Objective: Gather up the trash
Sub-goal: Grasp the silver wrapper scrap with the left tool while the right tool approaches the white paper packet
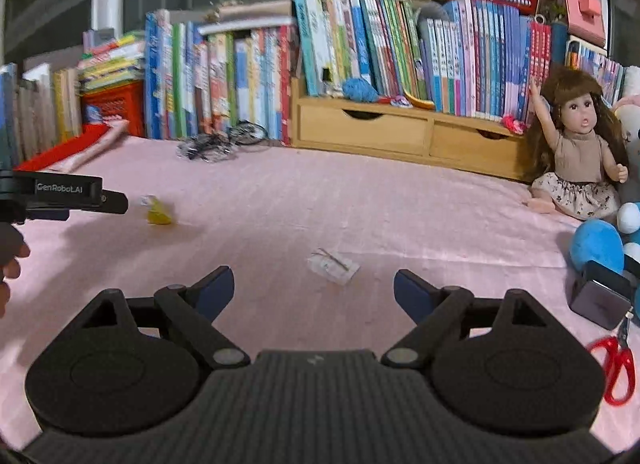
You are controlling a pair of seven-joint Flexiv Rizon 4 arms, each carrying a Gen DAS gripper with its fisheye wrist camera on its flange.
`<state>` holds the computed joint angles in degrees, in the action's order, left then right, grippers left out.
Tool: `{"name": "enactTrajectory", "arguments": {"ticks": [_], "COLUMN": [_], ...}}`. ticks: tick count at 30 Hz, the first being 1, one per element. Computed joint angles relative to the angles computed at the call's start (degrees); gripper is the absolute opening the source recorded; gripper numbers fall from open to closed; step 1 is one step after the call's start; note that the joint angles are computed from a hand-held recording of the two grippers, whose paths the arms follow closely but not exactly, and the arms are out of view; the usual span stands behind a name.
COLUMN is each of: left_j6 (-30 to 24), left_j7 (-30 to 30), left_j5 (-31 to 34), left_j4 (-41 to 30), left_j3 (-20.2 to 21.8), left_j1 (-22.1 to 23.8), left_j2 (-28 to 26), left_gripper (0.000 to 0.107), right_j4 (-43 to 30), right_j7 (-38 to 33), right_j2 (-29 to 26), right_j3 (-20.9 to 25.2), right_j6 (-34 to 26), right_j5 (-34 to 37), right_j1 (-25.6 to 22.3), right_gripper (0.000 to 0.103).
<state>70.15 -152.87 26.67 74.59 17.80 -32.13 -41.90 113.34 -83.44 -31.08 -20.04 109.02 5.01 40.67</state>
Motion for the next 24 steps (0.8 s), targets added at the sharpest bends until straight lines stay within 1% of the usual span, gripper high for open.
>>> {"name": "enactTrajectory", "arguments": {"ticks": [4,6,7,9,10,12,14,15,17,18,19,20,21,22,23,24], "left_j6": [-0.9,-1.3,-1.7,-2.9,-3.8,-4.9,-5.6,-6.0,-5.8,-5.5,-4.6,-3.5,-1.9,-0.7,0.3,1.1], "left_j7": [-0.5,-1.6,-1.9,-2.7,-2.9,-3.5,-3.0,-3.0,-3.0,-3.2,-3.4,-3.3,-2.7,-2.2,-1.9,-1.8], "left_j5": [-2.4,-3.8,-4.4,-5.2,-5.5,-4.7,-3.5,-2.7,-1.7,-1.3,-0.9,-0.8,-0.9,-1.2,-1.4,-1.4], "left_j4": [-3.6,-4.7,-5.6,-7.0,-8.0,-9.5,-10.4,-11.0,-11.4,-11.5,-11.4,-11.0,-10.5,-9.8,-9.2,-8.9], "left_j3": [-0.9,-1.0,-1.1,-0.8,-0.7,0.3,0.5,0.9,0.9,0.9,0.8,0.4,-0.3,-0.6,-0.6,-0.1], "left_j1": [1.4,1.8,2.0,2.0,2.0,1.4,1.1,0.8,0.7,0.8,0.9,1.3,1.8,2.2,2.2,1.9], "left_j2": [-3.2,-4.3,-5.0,-6.1,-6.8,-7.7,-8.1,-8.4,-8.6,-8.7,-8.8,-8.7,-8.6,-8.4,-8.2,-8.1], "left_gripper": [0.097,0.096,0.096,0.092,0.088,0.085,0.071,0.068,0.052,0.048,0.039,0.024,0.017,0.012,0.011,0.009], "right_j4": [-4.5,-6.5,-7.6,-9.3,-9.9,-10.7,-11.4,-11.7,-12.0,-12.0,-11.9,-11.6,-11.1,-10.6,-10.5,-10.2], "right_j7": [3.0,5.8,7.2,9.8,10.7,12.1,13.3,13.8,15.0,15.5,15.8,16.1,16.3,16.2,16.0,15.8], "right_j2": [-3.2,-4.3,-4.8,-5.7,-6.1,-7.0,-7.8,-8.0,-8.4,-8.6,-8.7,-8.9,-8.9,-8.9,-8.8,-8.5], "right_j3": [-1.6,-0.2,1.3,3.3,3.7,3.1,2.6,3.2,3.6,3.6,3.5,2.7,1.4,0.9,1.3,1.8], "right_j6": [-4.6,-6.2,-7.0,-8.6,-9.0,-9.7,-10.3,-10.7,-10.4,-10.0,-9.6,-9.1,-8.6,-7.9,-7.6,-7.1], "right_j5": [-1.3,-2.5,-3.2,-4.4,-5.1,-6.7,-8.6,-9.6,-11.0,-11.7,-12.2,-12.5,-12.6,-12.8,-13.0,-13.0], "right_j1": [0.0,-1.8,-3.3,-5.4,-6.0,-6.0,-6.0,-6.6,-7.4,-7.5,-7.5,-6.9,-5.8,-5.3,-5.6,-6.1], "right_gripper": [0.093,0.093,0.092,0.09,0.09,0.089,0.084,0.08,0.077,0.074,0.072,0.065,0.058,0.055,0.049,0.049]}}
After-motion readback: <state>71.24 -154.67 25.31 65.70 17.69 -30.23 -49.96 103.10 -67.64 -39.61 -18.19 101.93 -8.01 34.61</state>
